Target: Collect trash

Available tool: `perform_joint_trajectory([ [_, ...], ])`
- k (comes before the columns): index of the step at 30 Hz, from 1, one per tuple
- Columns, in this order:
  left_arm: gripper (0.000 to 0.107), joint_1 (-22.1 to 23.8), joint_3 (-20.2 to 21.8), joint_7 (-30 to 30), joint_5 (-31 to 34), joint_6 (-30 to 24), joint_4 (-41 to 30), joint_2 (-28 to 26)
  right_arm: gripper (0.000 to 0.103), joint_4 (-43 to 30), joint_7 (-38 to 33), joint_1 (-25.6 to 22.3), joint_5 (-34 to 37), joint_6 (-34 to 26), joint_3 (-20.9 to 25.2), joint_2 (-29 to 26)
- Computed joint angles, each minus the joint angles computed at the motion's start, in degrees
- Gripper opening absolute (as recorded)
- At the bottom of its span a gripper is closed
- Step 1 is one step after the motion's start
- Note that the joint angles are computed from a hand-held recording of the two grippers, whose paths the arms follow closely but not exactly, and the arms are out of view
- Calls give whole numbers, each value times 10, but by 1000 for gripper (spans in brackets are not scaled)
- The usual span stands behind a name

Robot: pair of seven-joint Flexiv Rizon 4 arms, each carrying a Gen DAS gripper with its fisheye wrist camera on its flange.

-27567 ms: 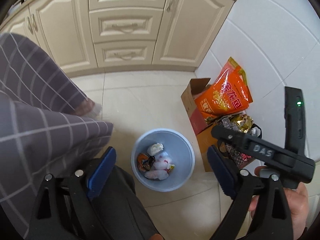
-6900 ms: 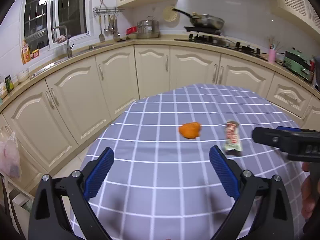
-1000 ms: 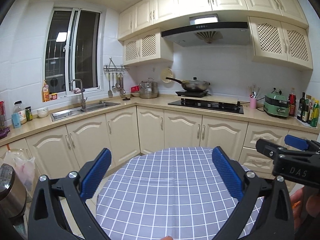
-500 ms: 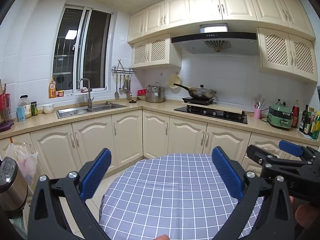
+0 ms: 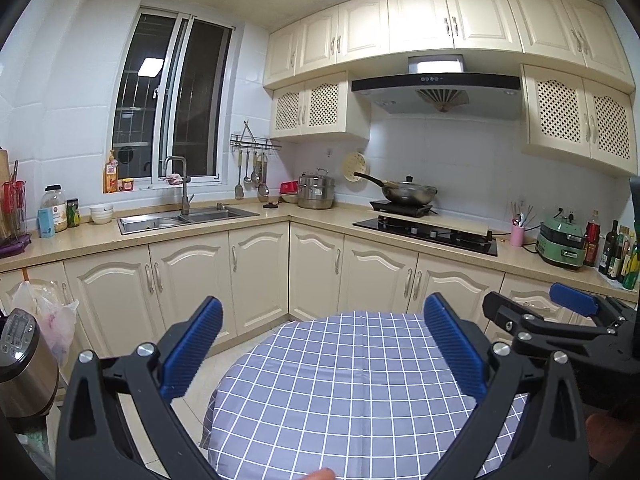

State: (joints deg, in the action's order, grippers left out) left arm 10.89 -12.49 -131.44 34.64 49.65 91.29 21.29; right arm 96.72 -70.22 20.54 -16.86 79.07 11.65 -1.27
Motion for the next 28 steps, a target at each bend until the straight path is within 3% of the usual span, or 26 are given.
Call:
perform_joint_trajectory([
  [28,99,19,-9,-5,10,8,6,10,97,7,52,-1,-43,19,-3,-1],
])
